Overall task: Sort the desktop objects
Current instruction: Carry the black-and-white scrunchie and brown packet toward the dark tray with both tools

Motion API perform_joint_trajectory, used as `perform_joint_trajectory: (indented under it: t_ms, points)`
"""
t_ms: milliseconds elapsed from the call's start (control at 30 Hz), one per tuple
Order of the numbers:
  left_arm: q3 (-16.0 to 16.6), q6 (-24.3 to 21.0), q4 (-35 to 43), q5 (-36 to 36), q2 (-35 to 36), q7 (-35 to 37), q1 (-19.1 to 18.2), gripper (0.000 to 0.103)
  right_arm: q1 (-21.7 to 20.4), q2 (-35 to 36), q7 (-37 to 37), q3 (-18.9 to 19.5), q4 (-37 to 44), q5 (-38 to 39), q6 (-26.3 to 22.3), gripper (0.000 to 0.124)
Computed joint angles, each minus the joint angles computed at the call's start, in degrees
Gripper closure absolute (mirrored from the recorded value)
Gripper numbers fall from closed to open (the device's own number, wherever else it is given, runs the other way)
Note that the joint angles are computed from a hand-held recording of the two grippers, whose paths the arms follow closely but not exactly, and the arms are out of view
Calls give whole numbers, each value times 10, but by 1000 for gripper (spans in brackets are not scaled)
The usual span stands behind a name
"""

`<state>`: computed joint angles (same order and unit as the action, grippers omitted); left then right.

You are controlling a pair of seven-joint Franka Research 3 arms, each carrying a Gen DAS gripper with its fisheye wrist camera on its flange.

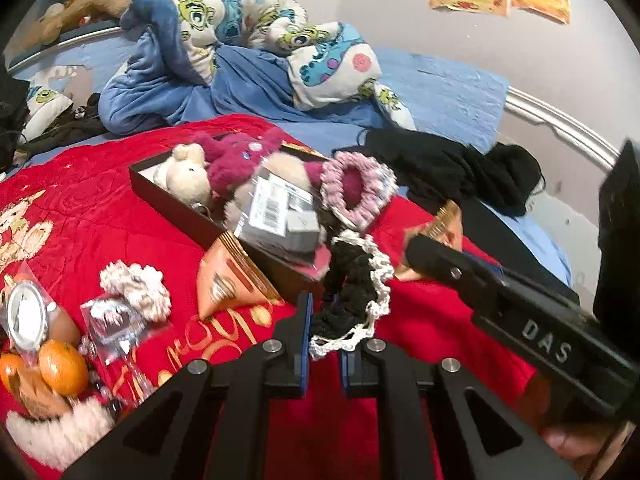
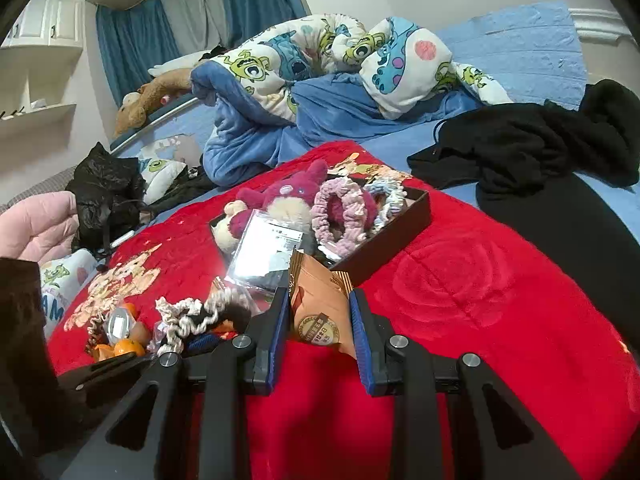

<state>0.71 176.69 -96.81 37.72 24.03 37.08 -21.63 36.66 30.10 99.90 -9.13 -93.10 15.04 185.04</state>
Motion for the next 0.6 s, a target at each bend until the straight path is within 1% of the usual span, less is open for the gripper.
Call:
perform_joint_trajectory:
  t_ms: [67, 100, 133, 167, 200, 267, 300, 333, 367, 400, 433, 467, 500, 533, 567, 600]
  points:
    - [-24, 3, 17, -21, 13, 26, 24, 92, 2, 8, 3, -6, 10, 1, -3, 95]
    - [-28, 7, 27, -31, 20, 32, 30, 92, -1, 12, 3, -3, 16, 0, -6, 95]
    - [-29, 10, 35, -39, 26, 37, 32, 92, -14, 16, -3, 11, 19, -2, -2, 95]
    - [-36, 11, 46, -49, 34, 49, 39, 92, -32, 19, -10, 31, 21, -1, 3, 95]
    - [-33, 10, 62, -54, 44, 56, 37, 92, -48, 21, -15, 49, 24, 2, 5, 95]
    - [-21, 4, 88, -59, 59, 63, 28, 92, -101, 31, -33, 112, 36, 10, 18, 95]
    - [-27, 5, 95, -66, 65, 72, 33, 92, -111, 37, -41, 123, 46, 15, 22, 95]
    - [-45, 3, 104, -79, 73, 88, 47, 92, -107, 46, -43, 115, 61, 14, 16, 95]
    - [-76, 1, 120, -103, 87, 118, 70, 92, -98, 53, -6, 95, 73, -22, 4, 95]
    - [-87, 0, 130, -112, 95, 130, 78, 92, -100, 61, -9, 94, 87, -21, -3, 95]
    - [-80, -6, 151, -119, 109, 137, 72, 92, -111, 71, -53, 114, 106, 17, -8, 95]
    - [-71, -14, 170, -122, 120, 143, 65, 92, -130, 80, -63, 139, 120, 15, -10, 95]
    - [-51, -28, 189, -123, 131, 142, 48, 92, -139, 89, -73, 152, 135, 13, -11, 95]
    - [-27, -48, 210, -107, 141, 122, 31, 92, -140, 101, -80, 153, 155, 11, -17, 95]
    - [-24, -76, 237, -98, 155, 116, 28, 92, -141, 113, -85, 154, 174, 11, -24, 95]
    - [-40, -83, 258, -130, 172, 147, 39, 92, -145, 128, -90, 160, 199, 11, -33, 95]
